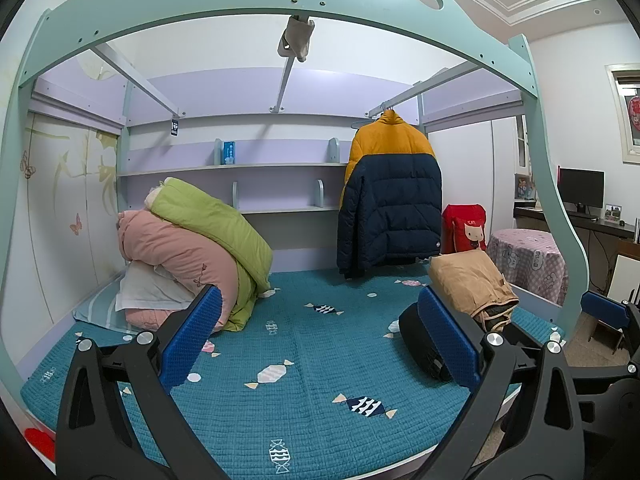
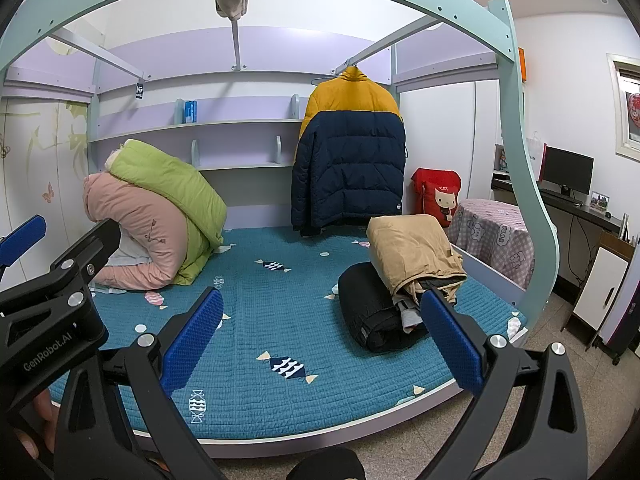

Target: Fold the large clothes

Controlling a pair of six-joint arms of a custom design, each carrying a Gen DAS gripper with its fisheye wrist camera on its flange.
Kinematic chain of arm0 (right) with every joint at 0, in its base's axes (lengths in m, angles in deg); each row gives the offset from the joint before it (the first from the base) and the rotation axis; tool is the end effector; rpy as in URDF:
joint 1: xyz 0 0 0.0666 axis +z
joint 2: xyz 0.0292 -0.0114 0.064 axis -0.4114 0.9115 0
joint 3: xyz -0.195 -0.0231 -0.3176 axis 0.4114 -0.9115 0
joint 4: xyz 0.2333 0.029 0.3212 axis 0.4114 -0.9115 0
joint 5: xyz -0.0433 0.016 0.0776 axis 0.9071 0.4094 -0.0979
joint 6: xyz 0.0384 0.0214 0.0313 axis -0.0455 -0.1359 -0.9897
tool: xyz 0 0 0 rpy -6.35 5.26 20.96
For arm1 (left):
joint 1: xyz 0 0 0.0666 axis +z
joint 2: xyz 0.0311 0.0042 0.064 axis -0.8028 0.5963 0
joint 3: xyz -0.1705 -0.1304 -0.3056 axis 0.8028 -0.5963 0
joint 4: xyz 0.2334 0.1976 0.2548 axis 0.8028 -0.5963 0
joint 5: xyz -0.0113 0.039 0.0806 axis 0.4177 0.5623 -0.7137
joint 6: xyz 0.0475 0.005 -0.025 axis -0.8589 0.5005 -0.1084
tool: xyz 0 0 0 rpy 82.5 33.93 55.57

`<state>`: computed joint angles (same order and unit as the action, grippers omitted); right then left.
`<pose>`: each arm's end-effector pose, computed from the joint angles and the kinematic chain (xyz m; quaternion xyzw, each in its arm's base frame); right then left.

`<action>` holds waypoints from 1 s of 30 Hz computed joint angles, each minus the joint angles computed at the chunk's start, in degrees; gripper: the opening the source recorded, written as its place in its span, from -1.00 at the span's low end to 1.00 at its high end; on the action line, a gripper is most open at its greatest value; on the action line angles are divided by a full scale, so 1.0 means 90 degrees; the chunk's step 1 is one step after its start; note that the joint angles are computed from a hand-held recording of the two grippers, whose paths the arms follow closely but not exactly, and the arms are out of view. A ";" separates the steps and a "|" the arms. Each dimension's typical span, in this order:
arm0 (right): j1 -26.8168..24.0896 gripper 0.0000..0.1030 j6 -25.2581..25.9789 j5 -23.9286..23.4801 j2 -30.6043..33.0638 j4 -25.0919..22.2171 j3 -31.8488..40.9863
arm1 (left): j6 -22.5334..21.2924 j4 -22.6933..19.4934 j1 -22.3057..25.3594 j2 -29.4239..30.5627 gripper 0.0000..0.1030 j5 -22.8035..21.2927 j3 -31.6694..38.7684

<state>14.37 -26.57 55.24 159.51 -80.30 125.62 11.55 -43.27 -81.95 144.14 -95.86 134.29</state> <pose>0.4356 0.3134 0.5865 0.1013 0.8076 -0.0745 0.5762 0.4031 -0.2096 0.6828 0.1055 0.7494 -0.0640 0.6505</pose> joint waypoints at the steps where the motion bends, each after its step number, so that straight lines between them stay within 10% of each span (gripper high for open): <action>1: 0.0001 0.86 0.0002 0.0005 0.0003 0.0000 0.0003 | 0.0001 -0.0004 0.0003 -0.0002 0.91 0.0010 0.0000; 30: 0.0000 0.86 0.0020 -0.0021 0.0025 -0.0018 0.0015 | -0.0001 -0.0004 0.0042 0.0005 0.91 0.0089 -0.0015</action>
<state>14.37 -26.39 55.05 159.74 -80.46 125.76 11.55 -43.31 -81.57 144.18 -95.05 134.15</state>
